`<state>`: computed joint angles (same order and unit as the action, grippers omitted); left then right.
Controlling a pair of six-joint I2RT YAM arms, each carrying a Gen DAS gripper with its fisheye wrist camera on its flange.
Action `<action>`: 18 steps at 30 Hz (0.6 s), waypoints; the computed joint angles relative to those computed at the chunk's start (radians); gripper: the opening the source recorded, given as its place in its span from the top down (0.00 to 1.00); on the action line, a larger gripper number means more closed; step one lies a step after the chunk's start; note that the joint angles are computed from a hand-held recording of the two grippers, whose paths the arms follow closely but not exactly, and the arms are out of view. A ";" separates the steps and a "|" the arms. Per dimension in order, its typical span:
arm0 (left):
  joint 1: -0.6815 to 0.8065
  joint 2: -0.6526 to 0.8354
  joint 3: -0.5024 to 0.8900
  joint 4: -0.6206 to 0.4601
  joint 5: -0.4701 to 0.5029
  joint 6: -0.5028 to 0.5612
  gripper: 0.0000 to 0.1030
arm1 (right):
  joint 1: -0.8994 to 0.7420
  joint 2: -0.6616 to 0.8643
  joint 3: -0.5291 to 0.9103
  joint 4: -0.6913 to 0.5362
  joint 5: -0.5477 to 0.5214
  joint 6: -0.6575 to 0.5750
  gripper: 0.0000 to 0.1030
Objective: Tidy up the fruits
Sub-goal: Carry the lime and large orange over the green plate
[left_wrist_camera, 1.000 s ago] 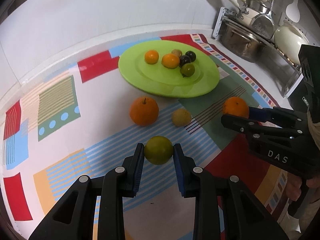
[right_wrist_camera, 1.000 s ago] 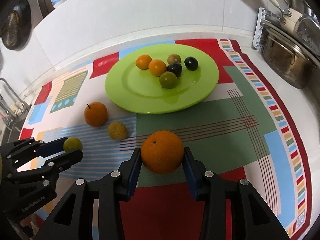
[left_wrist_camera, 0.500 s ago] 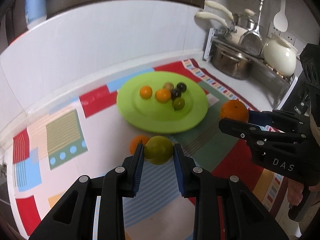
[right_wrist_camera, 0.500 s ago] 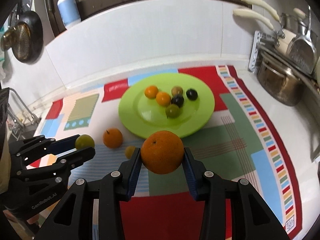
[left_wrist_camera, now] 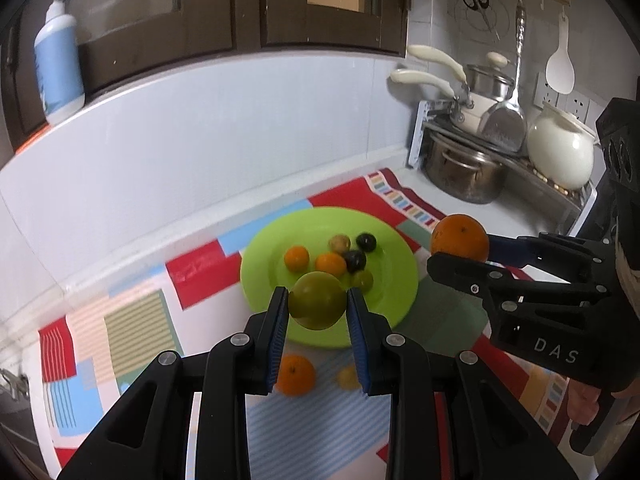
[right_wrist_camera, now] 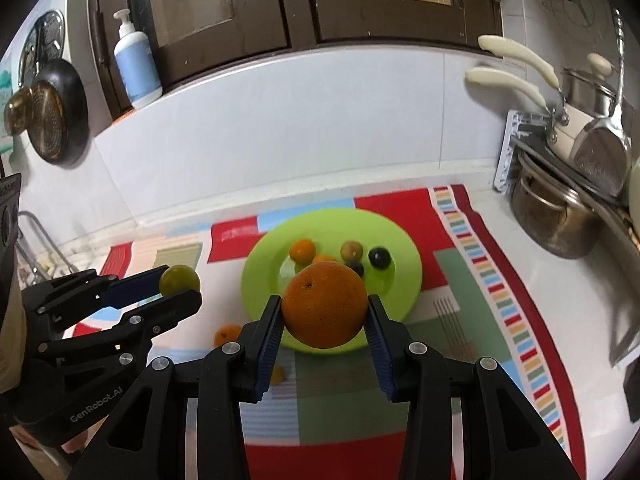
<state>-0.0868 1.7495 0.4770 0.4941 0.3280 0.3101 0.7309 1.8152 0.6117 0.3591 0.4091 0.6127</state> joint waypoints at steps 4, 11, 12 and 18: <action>-0.013 0.016 0.045 -0.009 -0.009 -0.007 0.71 | -0.027 0.001 0.022 0.006 -0.007 -0.035 0.59; -0.039 0.068 0.150 -0.051 -0.026 -0.017 0.71 | -0.081 0.017 0.070 0.004 -0.035 -0.092 0.59; -0.042 0.077 0.166 -0.059 -0.026 -0.019 0.71 | -0.091 0.025 0.080 0.004 -0.039 -0.099 0.59; -0.061 0.159 0.287 -0.118 -0.022 -0.023 0.71 | -0.147 0.077 0.132 0.009 -0.090 -0.129 0.59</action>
<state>-0.1474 1.9080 0.7643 0.3764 0.3058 0.2870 0.5835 1.8923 0.7434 0.3677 0.3194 0.4833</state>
